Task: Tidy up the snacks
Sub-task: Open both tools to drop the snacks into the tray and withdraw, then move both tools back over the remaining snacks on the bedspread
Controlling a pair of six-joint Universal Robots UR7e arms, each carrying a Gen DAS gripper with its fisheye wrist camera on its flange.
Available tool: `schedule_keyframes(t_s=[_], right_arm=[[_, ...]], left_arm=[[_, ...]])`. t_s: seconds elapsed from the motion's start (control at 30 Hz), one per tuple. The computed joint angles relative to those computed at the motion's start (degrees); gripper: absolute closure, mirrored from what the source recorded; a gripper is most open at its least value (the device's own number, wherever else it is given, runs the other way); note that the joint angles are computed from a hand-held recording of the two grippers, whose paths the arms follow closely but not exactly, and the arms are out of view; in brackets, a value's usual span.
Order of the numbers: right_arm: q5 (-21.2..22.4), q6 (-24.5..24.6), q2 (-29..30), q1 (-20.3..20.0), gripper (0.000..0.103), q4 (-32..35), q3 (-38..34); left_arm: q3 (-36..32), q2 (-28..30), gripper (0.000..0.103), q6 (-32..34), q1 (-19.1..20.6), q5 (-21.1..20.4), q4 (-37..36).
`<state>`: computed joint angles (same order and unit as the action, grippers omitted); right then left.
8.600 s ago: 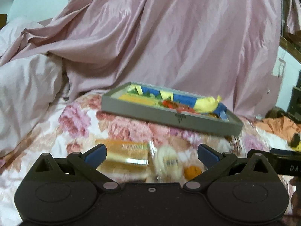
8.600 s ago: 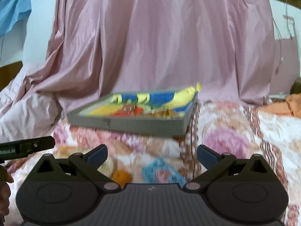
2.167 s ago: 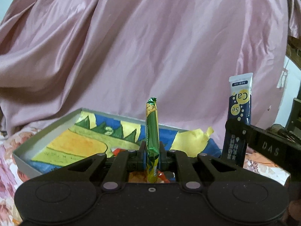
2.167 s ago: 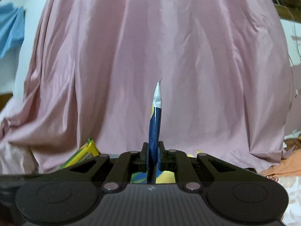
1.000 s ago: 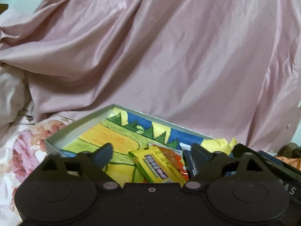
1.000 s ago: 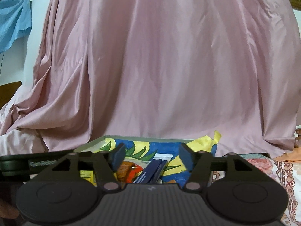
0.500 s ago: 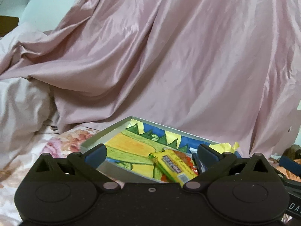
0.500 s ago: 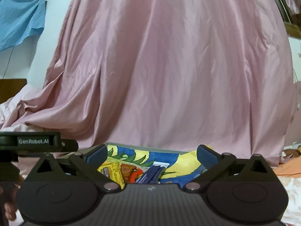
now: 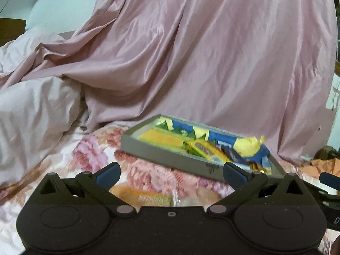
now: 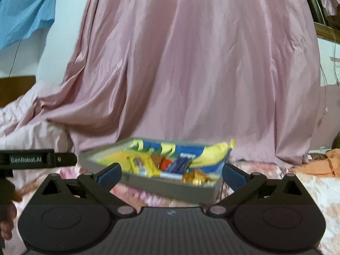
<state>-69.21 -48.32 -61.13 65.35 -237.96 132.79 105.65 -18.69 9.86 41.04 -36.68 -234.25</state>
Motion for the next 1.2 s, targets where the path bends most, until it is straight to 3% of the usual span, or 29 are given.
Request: schedule_keyframes(t_s=[0.17, 0.37, 0.53, 0.77, 1.2], right_arm=[[-4.72, -3.22, -0.33, -0.05, 0.000, -2.53, 4.77], [-17.14, -1.75, 1.07, 3.09, 0.000, -6.05, 6.90], [-21.57, -1.24, 0.80, 3.98, 0.000, -5.16, 8.38], [-30.19, -2.10, -1.15, 6.78, 0.000, 6.89, 7.40], [-35.00, -2.81, -1.31, 8.41, 0.000, 16.59, 5.35]], left_arm=[[5.13, -0.21, 0.001, -2.44, -1.26, 1.98, -1.16], [11.03, -1.04, 0.001, -8.45, -2.36, 4.10, 1.46], [15.72, -2.49, 0.001, -14.28, -2.97, 4.85, 4.79], [19.49, -3.49, 0.001, -18.66, -3.60, 6.36, 8.33], [19.40, -3.62, 0.001, -18.32, -3.11, 4.83, 13.13]])
